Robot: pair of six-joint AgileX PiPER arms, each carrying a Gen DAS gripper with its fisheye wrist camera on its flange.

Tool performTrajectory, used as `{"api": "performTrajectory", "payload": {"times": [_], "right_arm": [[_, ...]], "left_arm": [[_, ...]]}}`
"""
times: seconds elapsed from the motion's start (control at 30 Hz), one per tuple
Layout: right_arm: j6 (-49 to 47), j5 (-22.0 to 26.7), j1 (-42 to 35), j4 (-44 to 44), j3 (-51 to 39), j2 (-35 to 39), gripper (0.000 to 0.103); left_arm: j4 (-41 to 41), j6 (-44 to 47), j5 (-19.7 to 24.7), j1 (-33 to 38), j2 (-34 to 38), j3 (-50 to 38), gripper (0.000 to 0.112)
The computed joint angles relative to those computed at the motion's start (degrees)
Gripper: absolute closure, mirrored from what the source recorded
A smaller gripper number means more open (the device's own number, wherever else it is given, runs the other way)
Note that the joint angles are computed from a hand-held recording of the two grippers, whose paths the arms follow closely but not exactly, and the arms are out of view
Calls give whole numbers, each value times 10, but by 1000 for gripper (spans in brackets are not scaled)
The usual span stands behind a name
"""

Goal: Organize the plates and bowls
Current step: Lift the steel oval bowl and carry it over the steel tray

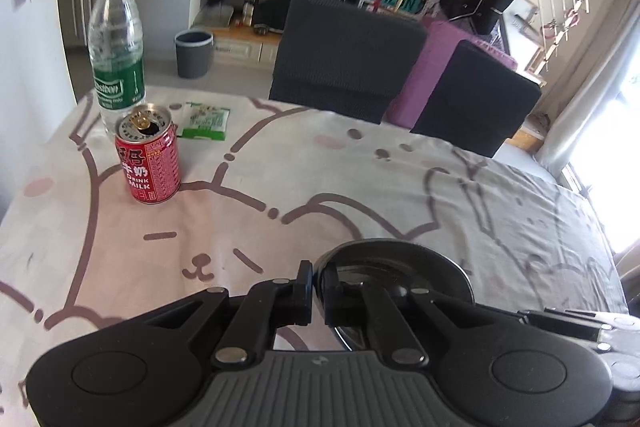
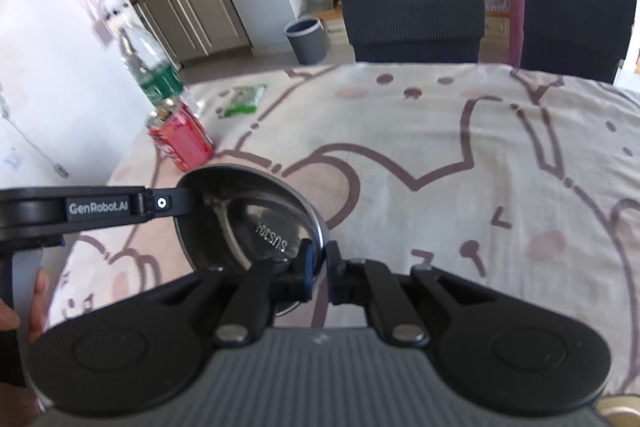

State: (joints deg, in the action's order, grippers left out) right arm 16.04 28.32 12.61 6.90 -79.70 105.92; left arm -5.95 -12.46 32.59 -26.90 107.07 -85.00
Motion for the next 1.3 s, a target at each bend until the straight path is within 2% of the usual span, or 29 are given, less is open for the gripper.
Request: {"api": "performTrajectory", "payload": {"times": [0.17, 0.37, 0.5, 0.77, 1.0, 1.1, 1.3], "right_arm": [[-79, -22, -16, 71, 108, -108, 96], [-214, -29, -27, 200, 221, -200, 97], [-206, -44, 0, 193, 272, -231, 97], [-201, -48, 27, 180, 319, -249, 97], [-197, -17, 25, 163, 305, -229, 97], [-185, -10, 23, 149, 300, -219, 97], [-182, -6, 30, 138, 295, -205, 97]], "left_arm": [[85, -87, -14, -48, -79, 85, 108], [237, -245, 6, -122, -155, 164, 108], [303, -325, 22, -158, -172, 198, 108], [312, -355, 35, -176, -161, 231, 107], [282, -338, 60, -180, -122, 211, 106], [265, -316, 62, -178, -108, 204, 100], [254, -292, 67, -174, -94, 200, 100]]}}
